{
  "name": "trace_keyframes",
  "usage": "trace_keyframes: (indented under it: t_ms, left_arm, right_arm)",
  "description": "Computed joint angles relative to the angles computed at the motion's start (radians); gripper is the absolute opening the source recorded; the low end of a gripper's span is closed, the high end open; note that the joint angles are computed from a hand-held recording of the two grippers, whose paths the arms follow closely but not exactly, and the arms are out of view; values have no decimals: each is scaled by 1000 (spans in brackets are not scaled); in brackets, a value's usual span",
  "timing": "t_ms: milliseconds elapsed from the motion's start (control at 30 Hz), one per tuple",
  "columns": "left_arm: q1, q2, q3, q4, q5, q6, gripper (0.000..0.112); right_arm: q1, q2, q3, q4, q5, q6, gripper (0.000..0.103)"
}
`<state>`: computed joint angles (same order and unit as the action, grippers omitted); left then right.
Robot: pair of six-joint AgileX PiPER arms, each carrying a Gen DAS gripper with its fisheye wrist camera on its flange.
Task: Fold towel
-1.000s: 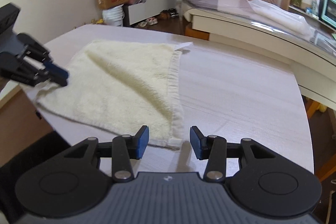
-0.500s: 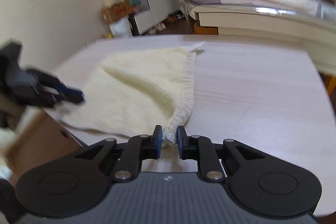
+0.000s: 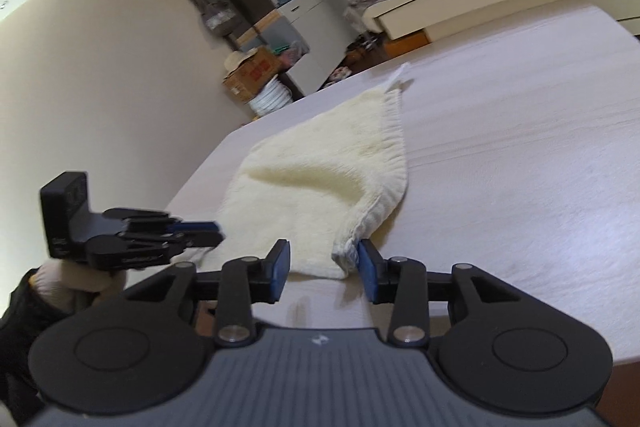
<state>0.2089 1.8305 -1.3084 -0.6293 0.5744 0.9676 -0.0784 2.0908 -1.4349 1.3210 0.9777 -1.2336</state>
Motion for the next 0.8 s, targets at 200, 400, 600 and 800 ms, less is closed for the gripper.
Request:
trace_keyframes:
  t_ms: [200,400,600,800]
  left_arm:
    - [8,-5,17,-39,-10,22,19]
    - [8,-5,18,-46,-13,29,20]
    - [14,-10,29,-63,-15,46,20]
    - [18,-14,39,-89,-21,56,21]
  right_arm:
    - [12,0,-28,-60,-8,101,40]
    - [20,3,-19,-10,-8,76,40]
    - [30,-4,9,73,-100,57,40]
    - [16,-5,7,81,-85,84,34]
